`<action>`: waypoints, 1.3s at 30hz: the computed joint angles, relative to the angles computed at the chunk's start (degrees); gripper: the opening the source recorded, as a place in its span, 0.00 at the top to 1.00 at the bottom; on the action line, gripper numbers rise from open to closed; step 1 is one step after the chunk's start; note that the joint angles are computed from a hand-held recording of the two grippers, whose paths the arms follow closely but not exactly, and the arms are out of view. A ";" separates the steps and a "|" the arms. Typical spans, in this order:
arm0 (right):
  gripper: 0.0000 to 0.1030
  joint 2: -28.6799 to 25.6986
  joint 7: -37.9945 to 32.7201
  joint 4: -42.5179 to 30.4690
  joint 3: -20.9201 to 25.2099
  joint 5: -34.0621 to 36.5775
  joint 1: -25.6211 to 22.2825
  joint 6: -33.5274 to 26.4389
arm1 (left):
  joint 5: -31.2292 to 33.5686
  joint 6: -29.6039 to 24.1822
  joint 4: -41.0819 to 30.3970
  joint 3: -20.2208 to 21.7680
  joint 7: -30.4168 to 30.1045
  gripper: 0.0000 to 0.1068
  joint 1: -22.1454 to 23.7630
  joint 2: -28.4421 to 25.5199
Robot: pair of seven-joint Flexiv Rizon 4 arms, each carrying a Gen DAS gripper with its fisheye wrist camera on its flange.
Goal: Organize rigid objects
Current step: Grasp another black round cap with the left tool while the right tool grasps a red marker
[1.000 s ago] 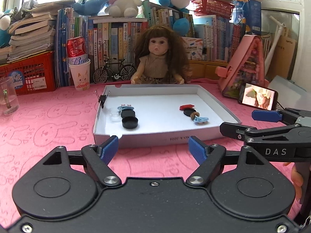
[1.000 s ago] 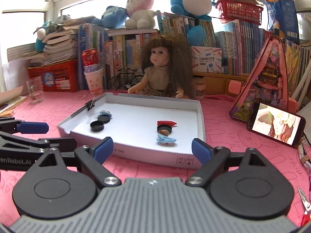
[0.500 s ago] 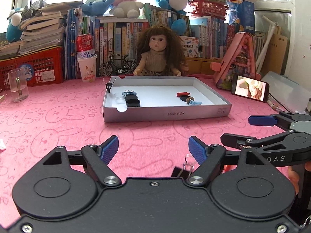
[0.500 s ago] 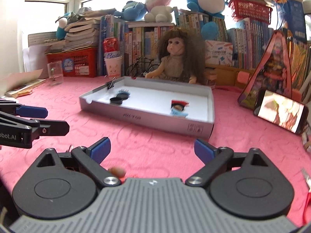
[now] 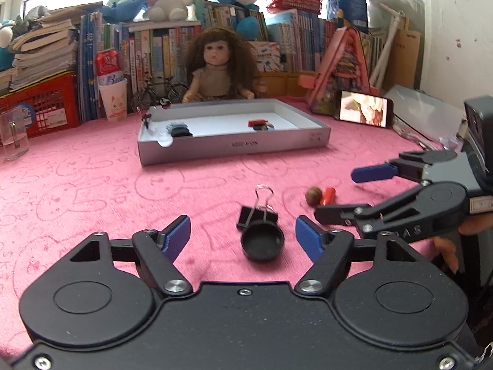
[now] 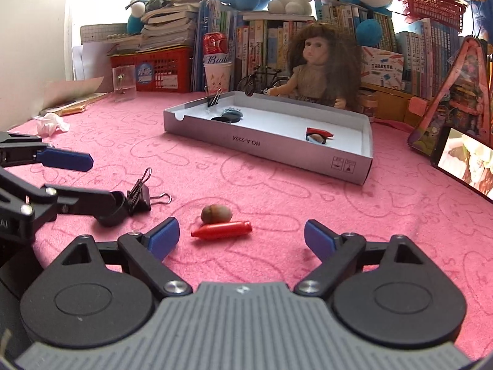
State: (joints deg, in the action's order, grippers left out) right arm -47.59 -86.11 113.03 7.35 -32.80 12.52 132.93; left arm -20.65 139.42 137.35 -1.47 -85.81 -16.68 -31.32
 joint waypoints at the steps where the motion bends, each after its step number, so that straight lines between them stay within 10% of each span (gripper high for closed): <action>1: 0.12 -0.06 0.06 -0.01 0.10 -0.35 -0.15 -0.06 | 0.24 -0.06 0.10 -0.15 -0.25 0.37 0.13 -0.07; 21: 0.35 -0.80 0.45 -0.37 0.20 -0.58 0.21 1.25 | -1.57 0.14 -0.87 0.42 1.08 0.71 -2.21 -1.97; 39: 0.53 -0.86 -0.77 0.69 -0.49 1.90 1.64 3.97 | -5.65 1.35 -1.10 0.10 0.57 0.72 -2.97 -2.01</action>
State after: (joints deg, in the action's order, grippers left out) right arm -48.45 -86.88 113.71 6.87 -30.90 14.16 136.90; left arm -26.30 140.77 136.25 -1.37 -85.24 -19.65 -33.34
